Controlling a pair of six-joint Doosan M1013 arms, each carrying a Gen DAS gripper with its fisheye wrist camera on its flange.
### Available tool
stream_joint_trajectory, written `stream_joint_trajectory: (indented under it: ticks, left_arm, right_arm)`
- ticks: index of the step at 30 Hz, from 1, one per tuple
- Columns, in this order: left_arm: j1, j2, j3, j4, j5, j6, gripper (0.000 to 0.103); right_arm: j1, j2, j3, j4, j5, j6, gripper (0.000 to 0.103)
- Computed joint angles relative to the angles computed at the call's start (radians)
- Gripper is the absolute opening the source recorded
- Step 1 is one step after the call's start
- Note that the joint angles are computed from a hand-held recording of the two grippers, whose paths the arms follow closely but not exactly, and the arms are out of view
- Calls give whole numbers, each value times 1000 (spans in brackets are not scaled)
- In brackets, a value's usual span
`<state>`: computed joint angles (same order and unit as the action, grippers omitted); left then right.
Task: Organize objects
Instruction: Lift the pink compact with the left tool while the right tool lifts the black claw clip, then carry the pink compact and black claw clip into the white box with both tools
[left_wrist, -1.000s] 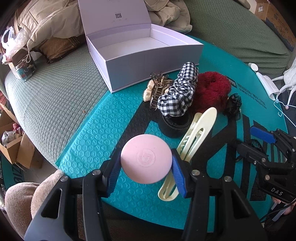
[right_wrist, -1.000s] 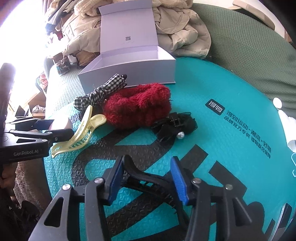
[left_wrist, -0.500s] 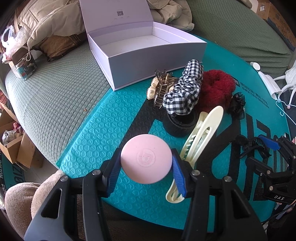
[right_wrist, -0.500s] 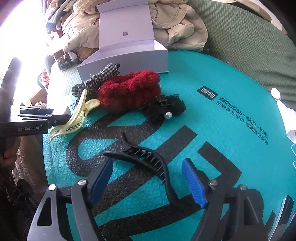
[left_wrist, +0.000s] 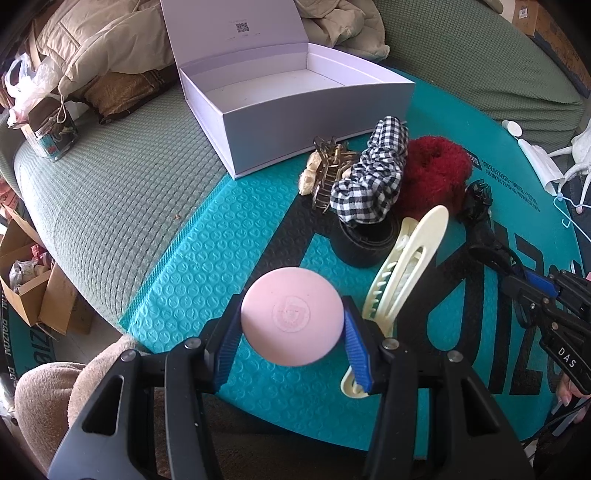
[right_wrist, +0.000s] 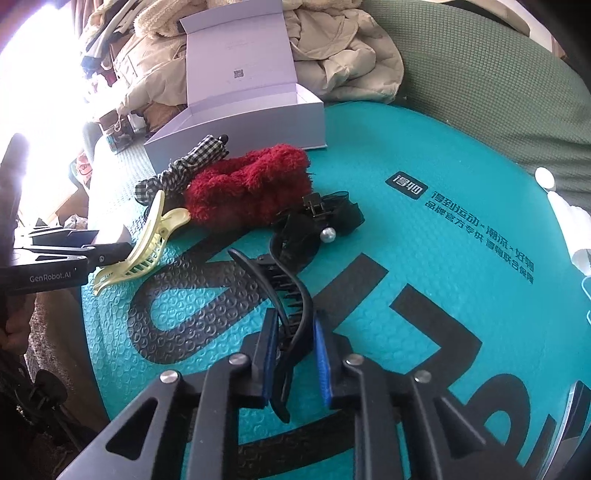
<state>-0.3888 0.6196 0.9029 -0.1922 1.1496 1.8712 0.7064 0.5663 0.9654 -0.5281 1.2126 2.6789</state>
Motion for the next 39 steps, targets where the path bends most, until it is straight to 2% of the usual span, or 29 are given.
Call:
stream_joint_trajectory:
  ticks: [6, 12, 25, 35, 39]
  left_arm:
    - [1, -18, 8, 11, -10, -2, 49]
    - [11, -33, 0, 6, -21, -9, 49]
    - [52, -73, 4, -1, -30, -26, 49]
    - [88, -39, -58, -14, 18, -25, 49]
    - [94, -7, -120, -27, 57, -14, 49]
  right_arm:
    - [6, -1, -15, -1, -28, -32, 18]
    - [15, 30, -94, -16, -7, -103, 18]
    - [18, 105, -270, 19, -14, -244, 18]
    - [14, 208, -466, 57, 33, -333, 18]
    - [7, 263, -577, 69, 104, -374, 18]
